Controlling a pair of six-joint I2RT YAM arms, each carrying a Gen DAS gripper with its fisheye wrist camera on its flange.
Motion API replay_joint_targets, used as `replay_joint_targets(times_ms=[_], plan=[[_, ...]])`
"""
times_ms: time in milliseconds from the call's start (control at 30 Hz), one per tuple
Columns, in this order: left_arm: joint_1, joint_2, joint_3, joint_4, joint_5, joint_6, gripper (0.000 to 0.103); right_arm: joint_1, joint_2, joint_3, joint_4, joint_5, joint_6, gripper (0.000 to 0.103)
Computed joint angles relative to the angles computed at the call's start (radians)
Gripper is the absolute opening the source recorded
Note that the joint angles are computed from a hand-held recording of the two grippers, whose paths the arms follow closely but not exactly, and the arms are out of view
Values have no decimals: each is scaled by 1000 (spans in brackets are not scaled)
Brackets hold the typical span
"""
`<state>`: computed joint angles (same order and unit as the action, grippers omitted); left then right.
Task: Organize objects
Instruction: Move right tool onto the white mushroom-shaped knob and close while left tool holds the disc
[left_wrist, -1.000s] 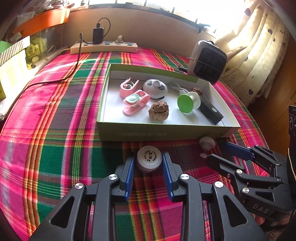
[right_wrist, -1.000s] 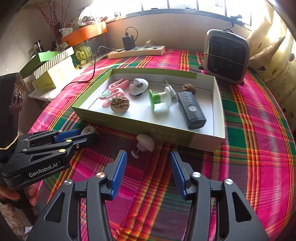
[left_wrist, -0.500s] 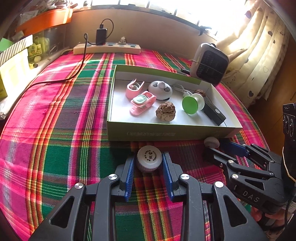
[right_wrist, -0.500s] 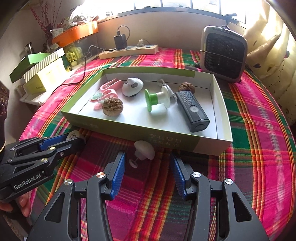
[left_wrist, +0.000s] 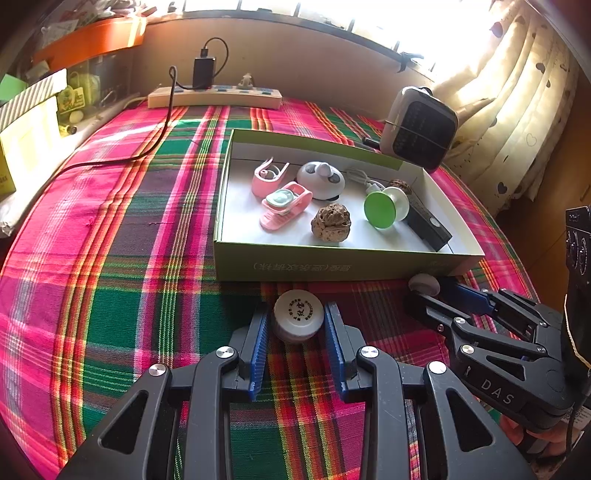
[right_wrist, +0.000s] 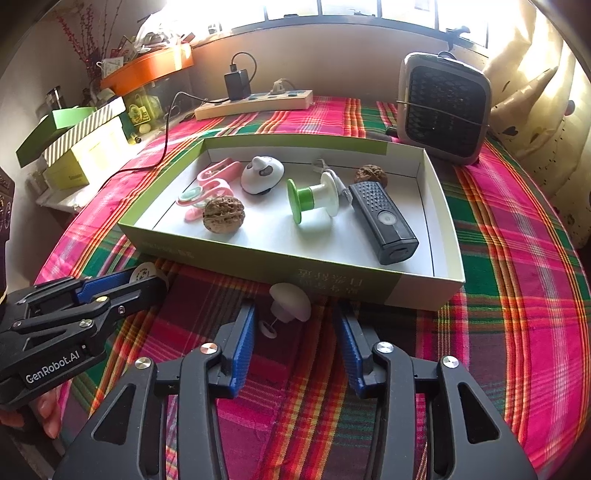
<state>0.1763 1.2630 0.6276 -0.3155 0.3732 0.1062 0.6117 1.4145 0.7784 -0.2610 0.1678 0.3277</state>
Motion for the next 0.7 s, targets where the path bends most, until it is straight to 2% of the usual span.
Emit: replay_joint_targets(times_ms=[167,700], plan=[[0,0,0,0,1,0,28,1,-5,-4,2,-9,-4,27],[-1,-1,0,0,2,-3,28,-5,-17,-14,6,-28,-2,26]])
